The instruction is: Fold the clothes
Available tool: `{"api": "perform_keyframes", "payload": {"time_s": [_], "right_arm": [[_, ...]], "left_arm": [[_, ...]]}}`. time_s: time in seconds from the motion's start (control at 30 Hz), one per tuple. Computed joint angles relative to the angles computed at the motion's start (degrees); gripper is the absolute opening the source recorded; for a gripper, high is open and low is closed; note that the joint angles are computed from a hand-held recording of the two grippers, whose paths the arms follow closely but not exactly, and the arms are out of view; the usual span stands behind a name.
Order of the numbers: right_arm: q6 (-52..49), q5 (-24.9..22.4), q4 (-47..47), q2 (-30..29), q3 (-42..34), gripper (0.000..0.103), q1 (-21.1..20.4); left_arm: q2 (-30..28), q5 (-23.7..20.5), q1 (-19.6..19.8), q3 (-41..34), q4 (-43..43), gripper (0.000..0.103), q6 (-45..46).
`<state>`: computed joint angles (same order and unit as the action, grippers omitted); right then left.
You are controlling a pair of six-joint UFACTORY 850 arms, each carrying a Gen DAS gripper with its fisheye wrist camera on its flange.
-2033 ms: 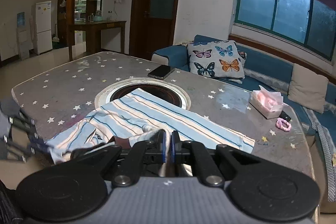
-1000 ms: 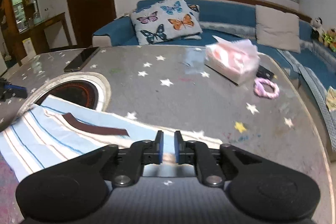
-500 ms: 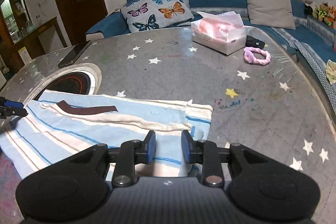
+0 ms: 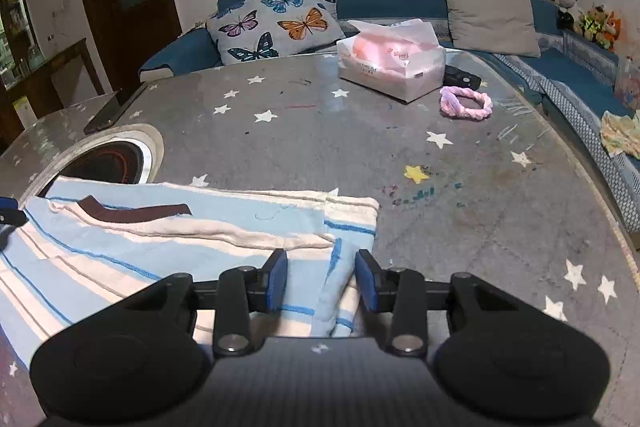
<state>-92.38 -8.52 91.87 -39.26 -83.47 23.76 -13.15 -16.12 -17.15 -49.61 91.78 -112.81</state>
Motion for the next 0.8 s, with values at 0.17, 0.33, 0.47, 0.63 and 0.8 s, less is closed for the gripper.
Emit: {"api": "perform_keyframes", "payload": {"time_s": [0.17,0.33,0.47,0.63,0.8], "right_arm": [[-8.5,0.7,7.9,0.5,0.8,0.012,0.3],[-20.0,1.2,17.7,1.1,1.6,0.009,1.0],[-19.7,1.3,17.2,0.9,1.3,0.008,1.1],[-17.6,1.2,15.4,0.7,1.1,0.008,1.0],[-19.1,0.8,17.2,0.6,1.2,0.008,0.9]], "left_arm": [[-0.3,0.5,0.3,-0.1,1.2,0.055,-1.3],[-0.9,0.6,0.6,-0.5,1.2,0.048,-1.7],[-1.6,-2.2,0.1,-1.2,1.8,0.051,-1.6],[-2.4,-0.2,1.6,-2.4,-8.2,0.059,5.4],[-1.7,2.7,2.4,-0.8,-0.7,0.033,-4.6]]}}
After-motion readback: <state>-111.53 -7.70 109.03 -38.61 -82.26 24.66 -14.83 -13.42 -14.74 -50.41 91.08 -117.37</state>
